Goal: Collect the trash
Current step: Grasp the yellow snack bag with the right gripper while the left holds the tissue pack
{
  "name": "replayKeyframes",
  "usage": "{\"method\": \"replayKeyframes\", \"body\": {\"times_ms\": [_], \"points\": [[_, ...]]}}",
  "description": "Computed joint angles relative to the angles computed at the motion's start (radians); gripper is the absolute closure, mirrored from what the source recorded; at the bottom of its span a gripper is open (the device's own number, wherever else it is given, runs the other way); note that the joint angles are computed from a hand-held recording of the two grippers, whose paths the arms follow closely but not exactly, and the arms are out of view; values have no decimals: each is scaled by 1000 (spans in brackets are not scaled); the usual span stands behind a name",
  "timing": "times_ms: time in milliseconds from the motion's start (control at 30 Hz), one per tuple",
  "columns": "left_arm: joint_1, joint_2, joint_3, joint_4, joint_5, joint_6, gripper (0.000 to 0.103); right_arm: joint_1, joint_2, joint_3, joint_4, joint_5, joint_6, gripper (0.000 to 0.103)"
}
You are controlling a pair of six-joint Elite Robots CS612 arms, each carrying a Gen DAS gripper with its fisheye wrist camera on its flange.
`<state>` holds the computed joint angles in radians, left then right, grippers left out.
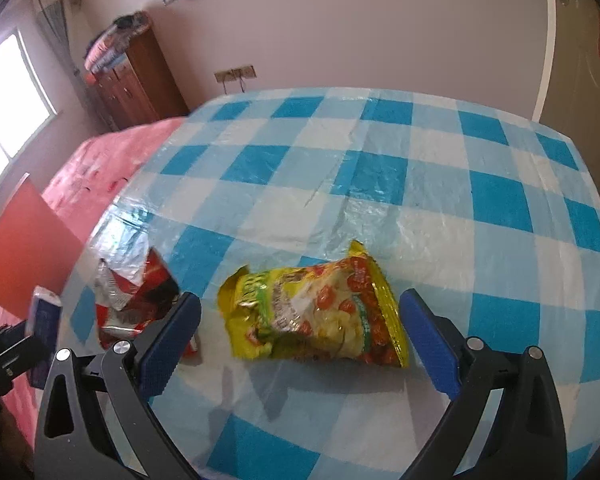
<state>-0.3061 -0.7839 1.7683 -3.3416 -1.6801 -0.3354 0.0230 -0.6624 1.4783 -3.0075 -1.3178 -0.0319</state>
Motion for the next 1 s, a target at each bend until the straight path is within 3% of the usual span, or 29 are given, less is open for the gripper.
{"method": "replayKeyframes", "body": {"times_ms": [67,133,200,400,633,1000], "points": [[3,3,-2,0,-8,-2,50,10,6,-19,48,-46,-22,5],[7,5,-3,1,-16,-6,50,10,9,-27,73,-35,-42,5],[10,8,-5,4,-25,-8,50,18,9,-28,76,-68,-65,5],[13,12,-5,3,-46,-3,50,37,8,-16,35,-144,-121,21],[16,13,0,-15,-59,-1,50,42,6,4,-24,-162,-123,38],[23,3,19,-52,-76,13,50,40,-21,67,-116,-155,-61,47]]}}
